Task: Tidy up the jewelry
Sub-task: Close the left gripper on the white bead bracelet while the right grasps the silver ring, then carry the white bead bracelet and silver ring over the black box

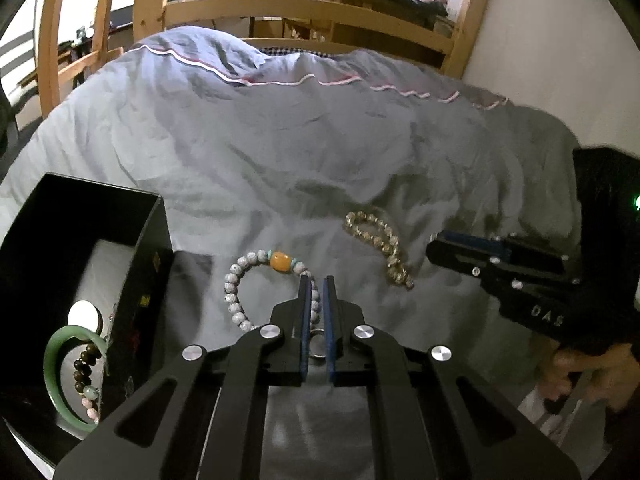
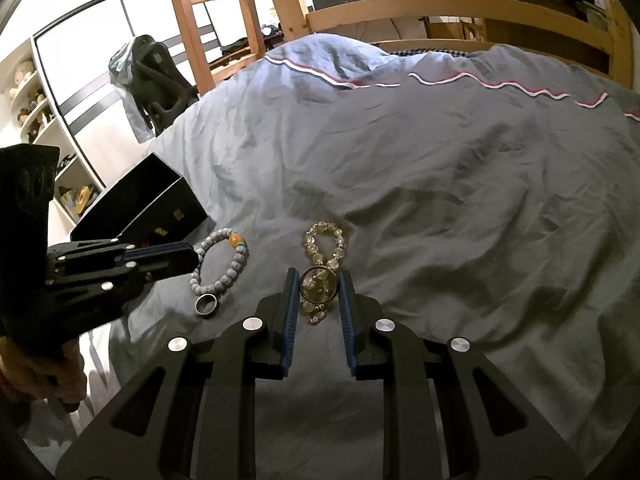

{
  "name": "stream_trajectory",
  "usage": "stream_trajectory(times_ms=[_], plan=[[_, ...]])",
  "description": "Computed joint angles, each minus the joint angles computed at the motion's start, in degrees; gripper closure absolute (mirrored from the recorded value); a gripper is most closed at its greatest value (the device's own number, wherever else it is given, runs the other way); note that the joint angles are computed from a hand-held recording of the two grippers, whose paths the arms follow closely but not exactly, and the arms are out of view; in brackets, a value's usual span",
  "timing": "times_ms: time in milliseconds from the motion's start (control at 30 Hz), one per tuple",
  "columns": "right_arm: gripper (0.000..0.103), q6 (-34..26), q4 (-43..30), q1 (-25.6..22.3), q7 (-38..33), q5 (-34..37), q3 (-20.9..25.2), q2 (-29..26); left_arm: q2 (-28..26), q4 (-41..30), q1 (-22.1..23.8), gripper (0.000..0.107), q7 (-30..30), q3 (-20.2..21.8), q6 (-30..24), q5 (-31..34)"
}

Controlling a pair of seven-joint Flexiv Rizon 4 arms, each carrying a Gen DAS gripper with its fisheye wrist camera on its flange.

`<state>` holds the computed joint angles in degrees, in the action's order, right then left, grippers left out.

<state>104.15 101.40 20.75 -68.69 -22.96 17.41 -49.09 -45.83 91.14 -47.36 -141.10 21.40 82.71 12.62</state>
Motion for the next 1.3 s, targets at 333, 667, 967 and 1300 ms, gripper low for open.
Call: stream_trajectory(times_ms=[333,667,967,1300], plan=[[0.082,-1.11,-0.26,-0.60,-0.49,-0.21,0.92,-0.10,-1.96,-5.82,-0.34,0.040,0.58,-0.93,-11.14,4.31],[0.082,-0.94,-0.19,-0.23,-0.63,0.58,0.75,-0.10,-0.93,-2.46,6.15,0.099,2.44,-7.32,-4.37,2.32],[0.082,0.70,0.71,0.63,-0.35,1.15,-0.39,0.69,0.75,-0.92,2.76,0.099,0.60,-3.06,-0.42,2.00],[0.082,4.14,5.08,5.02,-0.41,3.14,-5.21,5.02,3.94,2.61,-2.15,0.099,-2.22,1.82,1.72,1.76]])
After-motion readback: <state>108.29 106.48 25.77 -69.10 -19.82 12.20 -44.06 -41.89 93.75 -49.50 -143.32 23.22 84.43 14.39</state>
